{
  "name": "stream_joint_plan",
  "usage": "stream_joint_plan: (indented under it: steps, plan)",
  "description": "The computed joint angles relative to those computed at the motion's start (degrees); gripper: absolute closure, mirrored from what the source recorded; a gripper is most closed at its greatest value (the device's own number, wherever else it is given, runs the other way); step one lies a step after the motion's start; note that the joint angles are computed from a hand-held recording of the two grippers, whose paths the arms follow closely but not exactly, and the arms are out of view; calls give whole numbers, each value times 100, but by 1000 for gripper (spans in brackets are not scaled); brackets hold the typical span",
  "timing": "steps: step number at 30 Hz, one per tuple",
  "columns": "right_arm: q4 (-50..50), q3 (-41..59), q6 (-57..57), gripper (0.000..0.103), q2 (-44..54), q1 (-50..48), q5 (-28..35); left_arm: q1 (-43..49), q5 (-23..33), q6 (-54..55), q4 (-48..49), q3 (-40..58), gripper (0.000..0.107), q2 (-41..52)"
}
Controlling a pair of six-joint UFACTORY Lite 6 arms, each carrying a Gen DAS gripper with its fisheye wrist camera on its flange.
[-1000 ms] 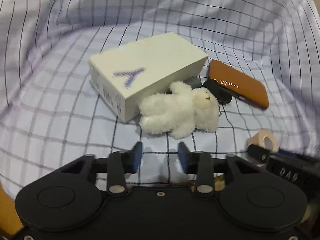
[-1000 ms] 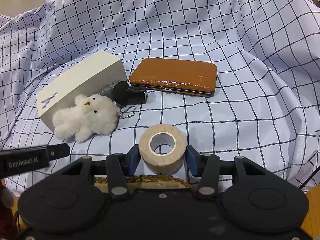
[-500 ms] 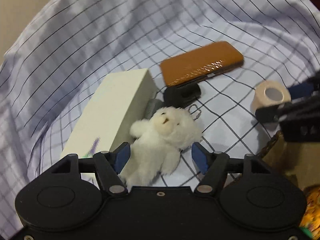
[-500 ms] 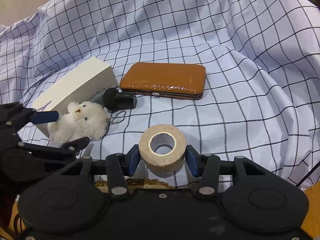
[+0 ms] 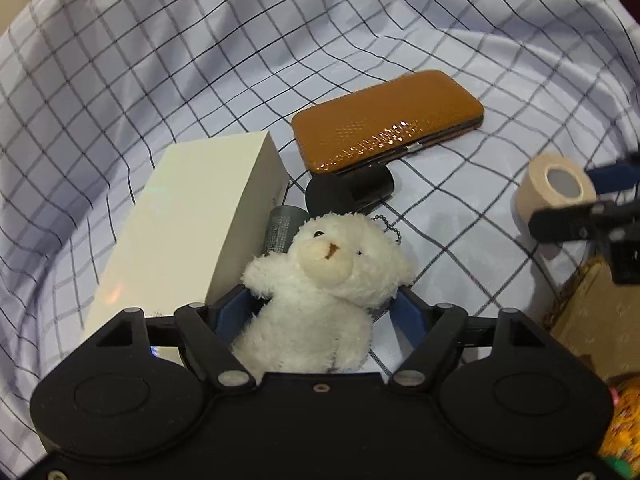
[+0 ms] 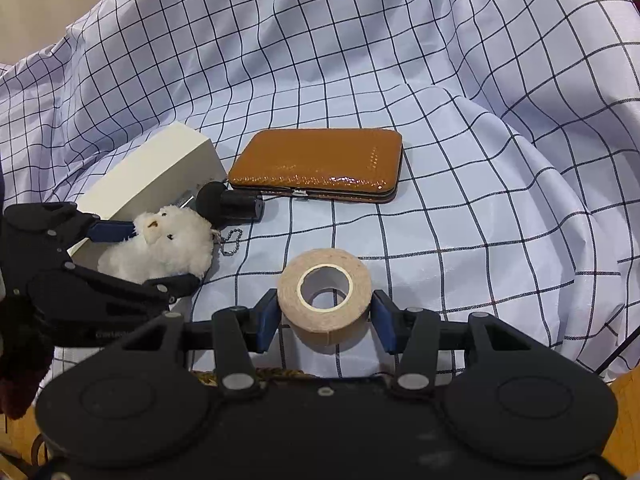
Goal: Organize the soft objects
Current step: 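Carry the lamb and beige tape roll with both grippers over the basket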
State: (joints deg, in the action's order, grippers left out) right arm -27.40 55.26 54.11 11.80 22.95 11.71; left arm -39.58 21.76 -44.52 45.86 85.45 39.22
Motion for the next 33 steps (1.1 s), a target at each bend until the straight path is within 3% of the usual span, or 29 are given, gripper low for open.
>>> stream_joint_plan:
  steps: [2,6,9,14,17,27,33]
  plan:
    - [-35,1,48,55,1,14,16,33,-195,-469,237,-197,40,-129]
    - [-307,-59,357,55,-91,82,66,15,-503,-1566,932,-727,60,-553]
    - [-535,-135,590,55,-247,148,113,-41,-612,-1804,753,-940,60,-829]
    - [-794,-337,867,55,-630,295,240,-527,24,-3362,1782,-1243,60,-1144]
    - [-1085,-582,1161,55,-1109,464,389,-667,158,-3747,1622,-1594,60,-1612]
    - [-984,-1682,1148,55,-3288,1299,1124,-1917,1850,-4837,788,-2668,59,-3516]
    - [-1282,-2315,1690,55,-4894,2453,2139,-3106,3185,-6035,865,-3147,59,-4359]
